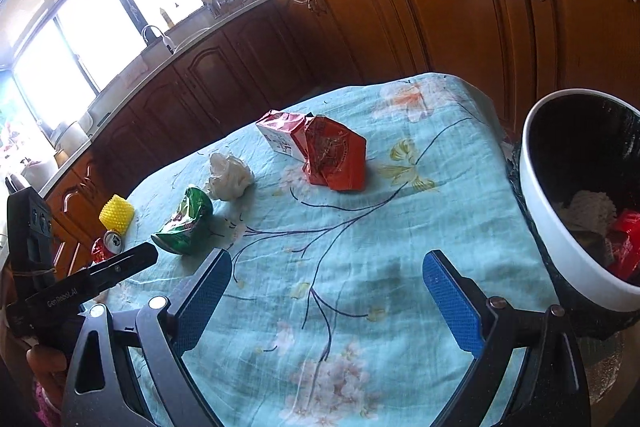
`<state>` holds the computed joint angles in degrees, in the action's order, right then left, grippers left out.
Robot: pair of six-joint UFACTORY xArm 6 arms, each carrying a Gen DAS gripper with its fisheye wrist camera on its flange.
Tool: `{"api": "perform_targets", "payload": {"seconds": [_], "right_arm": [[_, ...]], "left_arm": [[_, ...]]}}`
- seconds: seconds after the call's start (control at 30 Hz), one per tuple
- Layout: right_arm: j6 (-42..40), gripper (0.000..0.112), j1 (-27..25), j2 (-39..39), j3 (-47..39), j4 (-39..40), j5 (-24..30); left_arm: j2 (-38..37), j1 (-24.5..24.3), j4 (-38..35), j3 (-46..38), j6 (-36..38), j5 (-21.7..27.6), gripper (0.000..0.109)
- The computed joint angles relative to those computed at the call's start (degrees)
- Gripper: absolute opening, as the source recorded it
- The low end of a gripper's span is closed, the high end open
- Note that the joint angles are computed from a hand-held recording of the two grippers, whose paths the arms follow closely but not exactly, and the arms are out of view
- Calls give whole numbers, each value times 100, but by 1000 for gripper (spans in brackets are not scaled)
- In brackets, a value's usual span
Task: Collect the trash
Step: 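Grasp the crushed green can with the left gripper while the right grasps the orange chip bag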
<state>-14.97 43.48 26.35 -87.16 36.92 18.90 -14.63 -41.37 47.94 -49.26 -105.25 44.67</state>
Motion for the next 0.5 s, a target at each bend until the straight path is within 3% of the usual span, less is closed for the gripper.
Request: {"api": "perform_targets", "payload": {"seconds": [0.2, 0.5], "right_arm": [[290, 97, -65, 623, -969, -412, 366], [990, 97, -189, 2174, -3312, -1061, 1400]], "left_arm": [[-5, 361, -219, 28, 406, -39, 88], [568, 994, -940, -257, 1536, -278, 89]]}}
